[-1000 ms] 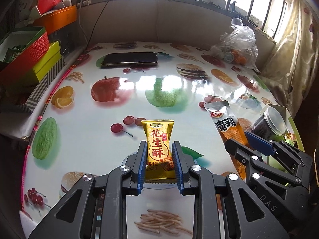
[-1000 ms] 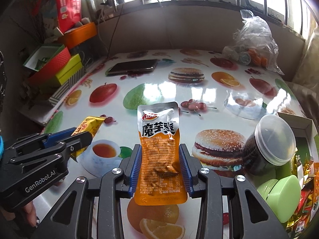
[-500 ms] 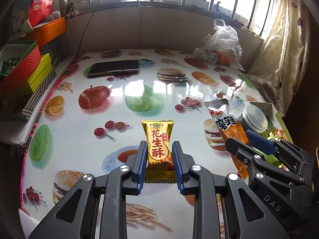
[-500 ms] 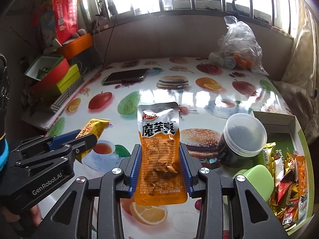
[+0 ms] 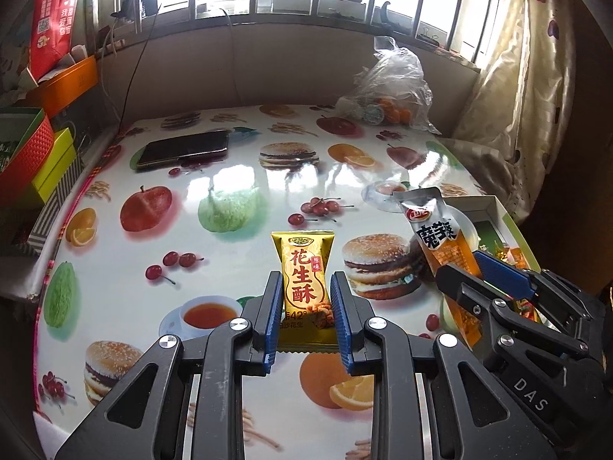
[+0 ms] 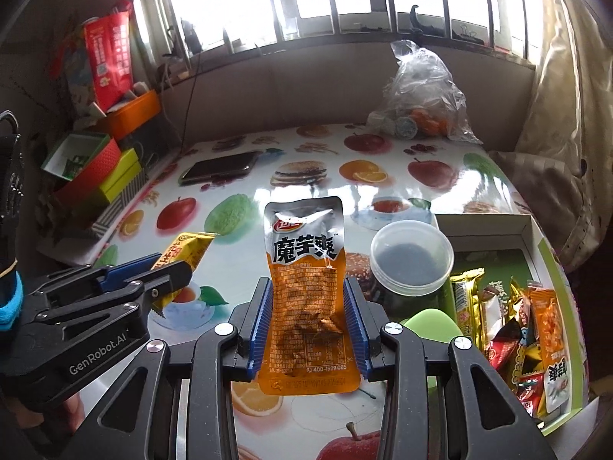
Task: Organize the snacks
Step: 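Carry the gold bar and orange packet in both tools over the green box, then lower both snacks into the green box and open both tools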
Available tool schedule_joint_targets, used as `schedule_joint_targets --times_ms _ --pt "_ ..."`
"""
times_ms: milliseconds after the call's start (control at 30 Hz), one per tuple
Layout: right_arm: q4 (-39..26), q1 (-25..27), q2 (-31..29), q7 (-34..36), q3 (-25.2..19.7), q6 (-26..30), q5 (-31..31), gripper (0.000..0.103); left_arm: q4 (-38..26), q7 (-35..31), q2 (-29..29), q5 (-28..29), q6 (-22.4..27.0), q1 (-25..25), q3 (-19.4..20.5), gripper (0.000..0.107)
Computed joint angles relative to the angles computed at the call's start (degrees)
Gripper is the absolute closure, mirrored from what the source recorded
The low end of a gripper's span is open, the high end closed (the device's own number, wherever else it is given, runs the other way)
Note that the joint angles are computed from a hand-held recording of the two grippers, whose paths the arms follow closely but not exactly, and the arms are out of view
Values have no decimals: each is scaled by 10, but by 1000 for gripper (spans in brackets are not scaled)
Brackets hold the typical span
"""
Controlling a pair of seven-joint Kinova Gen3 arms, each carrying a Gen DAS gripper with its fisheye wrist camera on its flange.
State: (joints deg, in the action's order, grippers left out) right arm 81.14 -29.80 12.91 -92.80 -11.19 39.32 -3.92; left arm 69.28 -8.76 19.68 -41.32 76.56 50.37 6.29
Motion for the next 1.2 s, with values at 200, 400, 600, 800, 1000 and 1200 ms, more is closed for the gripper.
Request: schedule_joint_targets --times_ms 200,400,600,800,1000,1200 --pt "11 22 -16 2 7 -4 -11 67 -41 -30 21 1 -4 1 -4 81" --pt "16 38 -27 -7 19 -1 -2 67 -89 -70 49 21 -18 2 -15 81" --pt "29 65 -35 -3 24 -3 -11 67 -147 -114 82 46 -21 9 -33 81" --pt "44 91 -44 6 30 -7 -24 67 -222 -162 125 71 -9 18 -51 81" --pt "61 113 -51 5 40 -9 -26 67 -300 -209 167 106 4 19 -67 81" --pt "71 131 -49 5 46 -5 -29 67 -380 -247 212 151 18 11 -78 81"
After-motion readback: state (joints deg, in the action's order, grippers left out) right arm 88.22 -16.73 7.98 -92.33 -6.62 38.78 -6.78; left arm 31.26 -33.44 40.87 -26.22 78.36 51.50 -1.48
